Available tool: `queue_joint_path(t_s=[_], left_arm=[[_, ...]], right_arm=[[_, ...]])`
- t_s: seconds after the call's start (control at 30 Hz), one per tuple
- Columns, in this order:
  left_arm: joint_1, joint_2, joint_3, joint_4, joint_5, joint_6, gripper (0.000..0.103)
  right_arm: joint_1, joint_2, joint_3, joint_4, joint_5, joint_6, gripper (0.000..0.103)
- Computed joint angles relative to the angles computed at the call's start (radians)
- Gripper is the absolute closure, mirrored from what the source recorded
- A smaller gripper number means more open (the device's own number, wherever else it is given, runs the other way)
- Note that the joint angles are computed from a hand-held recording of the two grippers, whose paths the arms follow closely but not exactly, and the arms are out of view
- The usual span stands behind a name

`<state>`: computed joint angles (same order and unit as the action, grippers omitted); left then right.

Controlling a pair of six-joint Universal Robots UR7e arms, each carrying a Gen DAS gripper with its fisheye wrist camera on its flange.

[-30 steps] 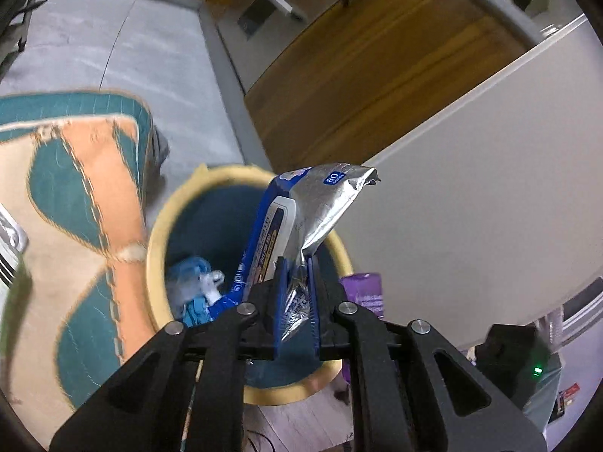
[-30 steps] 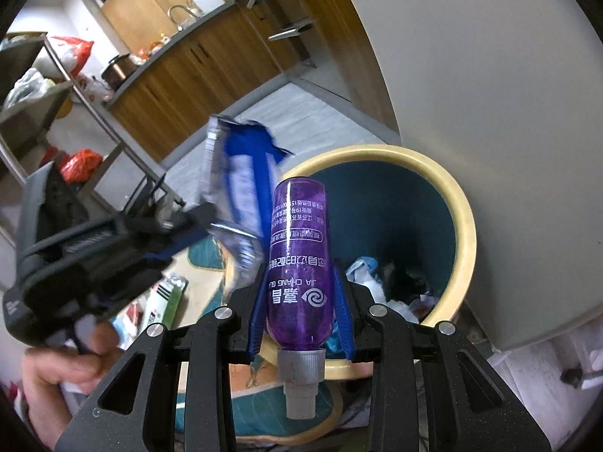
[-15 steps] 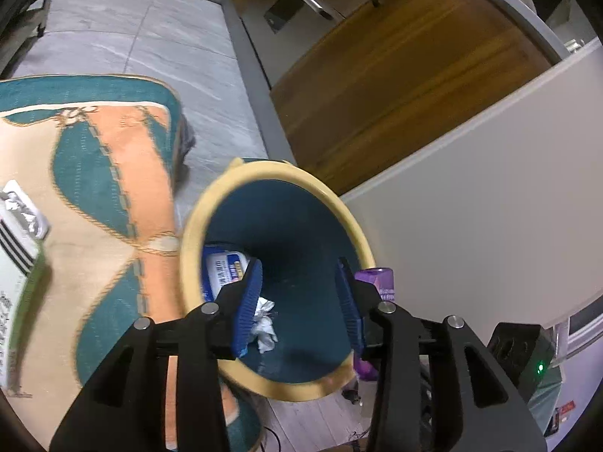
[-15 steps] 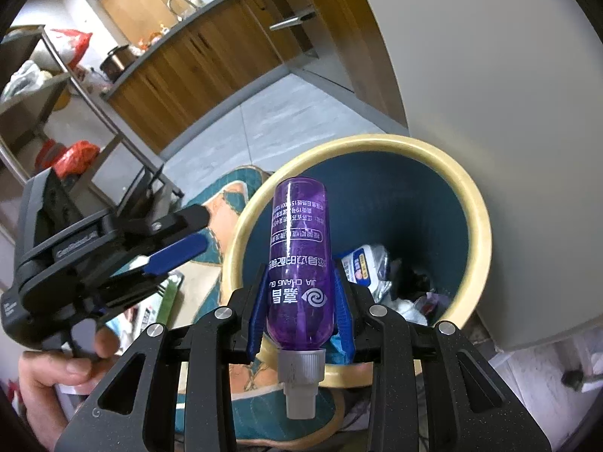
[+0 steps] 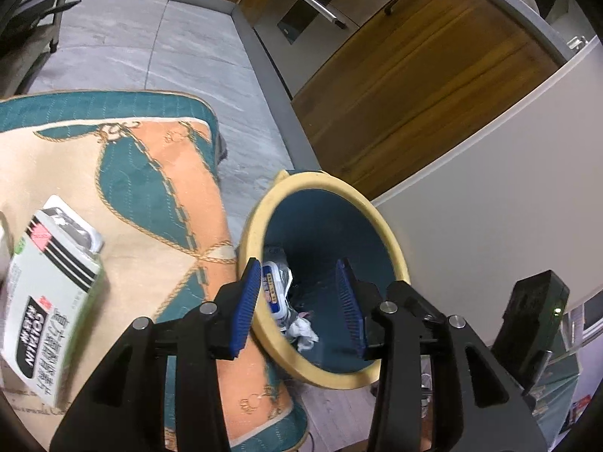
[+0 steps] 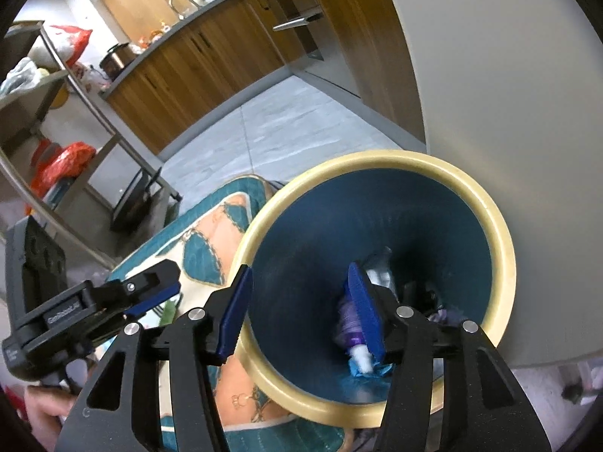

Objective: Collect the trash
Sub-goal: 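Open the right gripper to drop the bottle while the left drops the wipes pack into the bin, then grasp the white-green medicine box with the right gripper while the left grasps the red-white wrapper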

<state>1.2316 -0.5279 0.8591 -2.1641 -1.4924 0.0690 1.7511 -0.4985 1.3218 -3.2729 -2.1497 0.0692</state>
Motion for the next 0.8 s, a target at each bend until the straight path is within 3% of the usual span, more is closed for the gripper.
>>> queue_joint_path(t_s=[0.2,0.53,0.8], left_arm=[[0.005,-0.019,0.012,-0.021,0.036,0.015,0.062],[0.014,-0.079,0.073,-0.105,0.141,0.081,0.041],[0.044,-0.14,0.116,-0.163,0.22,0.112,0.039]], right_arm=[[0.008,-0.006,0.02,-0.013,0.017,-0.017,0.046],[0.042,0.033,-0.011,0.017,0.014,-0.118,0.027],[0.056,0.064,-0.054,0.071,0.034,-0.138,0.022]])
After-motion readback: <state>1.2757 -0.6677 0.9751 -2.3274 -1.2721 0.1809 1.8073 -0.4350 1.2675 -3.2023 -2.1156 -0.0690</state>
